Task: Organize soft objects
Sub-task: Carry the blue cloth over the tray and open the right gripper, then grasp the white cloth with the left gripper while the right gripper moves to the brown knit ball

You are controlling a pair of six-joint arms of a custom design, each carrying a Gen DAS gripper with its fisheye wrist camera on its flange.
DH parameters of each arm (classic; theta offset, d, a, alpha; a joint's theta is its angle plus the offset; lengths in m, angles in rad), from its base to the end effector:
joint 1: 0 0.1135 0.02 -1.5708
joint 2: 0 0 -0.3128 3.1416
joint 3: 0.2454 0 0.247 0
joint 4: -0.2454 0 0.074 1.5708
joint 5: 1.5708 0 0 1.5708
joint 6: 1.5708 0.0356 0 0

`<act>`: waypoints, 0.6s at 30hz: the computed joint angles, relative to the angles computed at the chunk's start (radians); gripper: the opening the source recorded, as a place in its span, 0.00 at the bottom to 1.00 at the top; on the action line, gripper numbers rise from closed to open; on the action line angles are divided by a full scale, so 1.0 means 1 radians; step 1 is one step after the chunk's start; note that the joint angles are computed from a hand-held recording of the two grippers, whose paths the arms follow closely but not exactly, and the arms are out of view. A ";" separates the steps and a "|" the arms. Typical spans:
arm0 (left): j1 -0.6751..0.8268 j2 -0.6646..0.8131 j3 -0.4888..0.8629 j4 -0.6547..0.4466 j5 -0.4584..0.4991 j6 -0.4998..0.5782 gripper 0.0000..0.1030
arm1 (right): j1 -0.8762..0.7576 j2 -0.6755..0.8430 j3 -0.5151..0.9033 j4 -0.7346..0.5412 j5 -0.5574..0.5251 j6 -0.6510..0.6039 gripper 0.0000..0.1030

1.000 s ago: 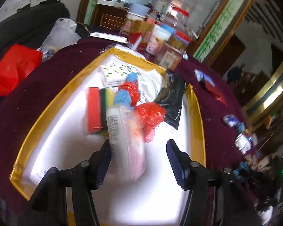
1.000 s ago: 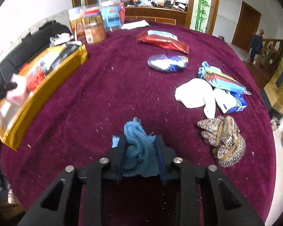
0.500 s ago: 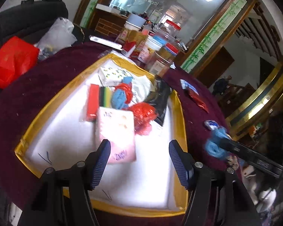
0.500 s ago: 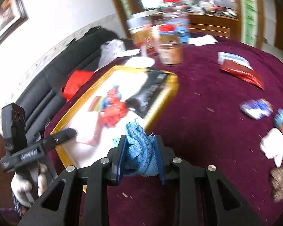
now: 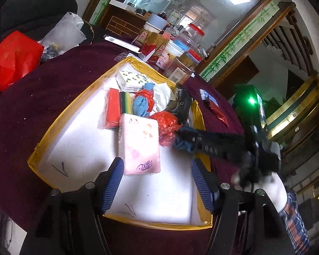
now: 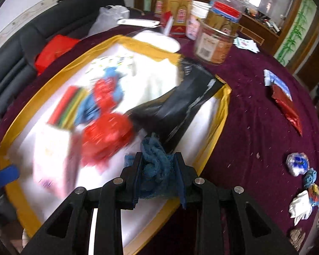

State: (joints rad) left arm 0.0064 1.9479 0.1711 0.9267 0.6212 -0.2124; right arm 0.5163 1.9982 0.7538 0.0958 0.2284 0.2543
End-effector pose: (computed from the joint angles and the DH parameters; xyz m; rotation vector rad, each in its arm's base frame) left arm 0.2130 -0.0194 0.0802 0.0261 2.3768 -0.8449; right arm 0.2891 0.1548 0.0913 -0.2833 2.6516 -0.0687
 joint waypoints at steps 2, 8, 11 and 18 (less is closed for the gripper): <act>0.004 0.005 0.007 -0.011 0.004 -0.005 0.69 | -0.026 0.014 0.028 -0.017 -0.034 -0.016 0.31; -0.019 -0.033 -0.007 -0.024 -0.016 -0.009 0.71 | -0.086 -0.117 -0.098 0.118 -0.134 0.012 0.56; -0.041 -0.058 -0.015 -0.021 -0.034 -0.024 0.71 | -0.110 -0.287 -0.259 0.229 -0.108 0.001 0.63; -0.209 -0.154 -0.056 0.024 -0.111 -0.080 0.84 | -0.452 -0.702 -0.584 0.301 -0.184 -0.166 0.82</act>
State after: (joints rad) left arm -0.2026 1.7936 0.1156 0.9508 0.5098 -0.2925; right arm 0.0641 1.2958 0.1695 0.3971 0.0449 0.0881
